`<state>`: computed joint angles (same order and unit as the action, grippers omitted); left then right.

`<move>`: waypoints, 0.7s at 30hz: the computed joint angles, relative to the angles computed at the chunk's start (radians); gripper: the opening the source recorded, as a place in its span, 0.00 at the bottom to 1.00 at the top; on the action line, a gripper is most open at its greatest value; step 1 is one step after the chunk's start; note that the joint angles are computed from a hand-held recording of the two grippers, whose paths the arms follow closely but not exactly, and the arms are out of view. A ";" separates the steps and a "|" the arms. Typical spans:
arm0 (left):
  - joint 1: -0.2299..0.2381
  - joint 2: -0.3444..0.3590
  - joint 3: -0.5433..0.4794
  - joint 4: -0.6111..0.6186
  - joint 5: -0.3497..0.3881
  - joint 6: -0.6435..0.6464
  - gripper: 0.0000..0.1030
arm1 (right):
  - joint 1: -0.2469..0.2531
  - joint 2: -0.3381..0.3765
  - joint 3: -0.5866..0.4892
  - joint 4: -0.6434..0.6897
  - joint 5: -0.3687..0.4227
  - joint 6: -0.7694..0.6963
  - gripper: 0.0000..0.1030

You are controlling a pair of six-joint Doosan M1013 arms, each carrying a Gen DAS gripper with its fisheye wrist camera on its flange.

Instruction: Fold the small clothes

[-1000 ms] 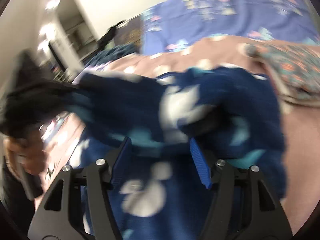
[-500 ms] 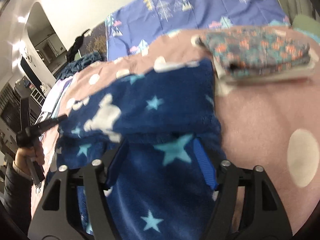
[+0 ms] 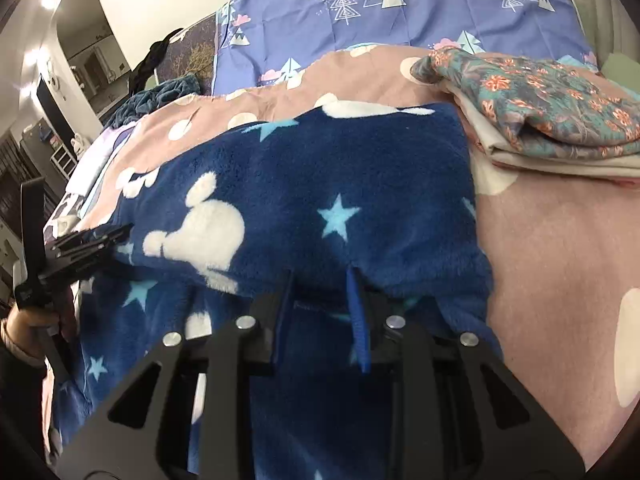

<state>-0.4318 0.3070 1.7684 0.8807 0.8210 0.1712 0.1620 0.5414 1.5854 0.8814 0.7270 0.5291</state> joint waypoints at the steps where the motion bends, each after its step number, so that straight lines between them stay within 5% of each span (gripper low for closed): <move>1: -0.003 -0.005 0.002 0.006 0.008 -0.009 0.47 | -0.006 -0.006 0.006 -0.006 0.011 0.005 0.26; 4: -0.029 -0.047 0.032 0.057 0.018 -0.085 0.47 | -0.030 -0.029 0.030 0.013 0.028 0.004 0.47; 10: -0.104 -0.166 0.153 0.122 -0.023 -0.193 0.58 | -0.102 -0.084 0.087 0.049 0.087 -0.056 0.47; 16: -0.189 -0.268 0.307 0.039 -0.096 -0.270 0.63 | -0.208 -0.132 0.172 0.037 0.161 -0.041 0.47; 21: -0.247 -0.323 0.409 0.014 -0.260 -0.378 0.63 | -0.278 -0.151 0.218 0.036 0.271 -0.045 0.47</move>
<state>-0.6784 -0.0156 2.1770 0.8950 0.5612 -0.2070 -0.1157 0.3905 1.8038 0.9173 0.9985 0.4837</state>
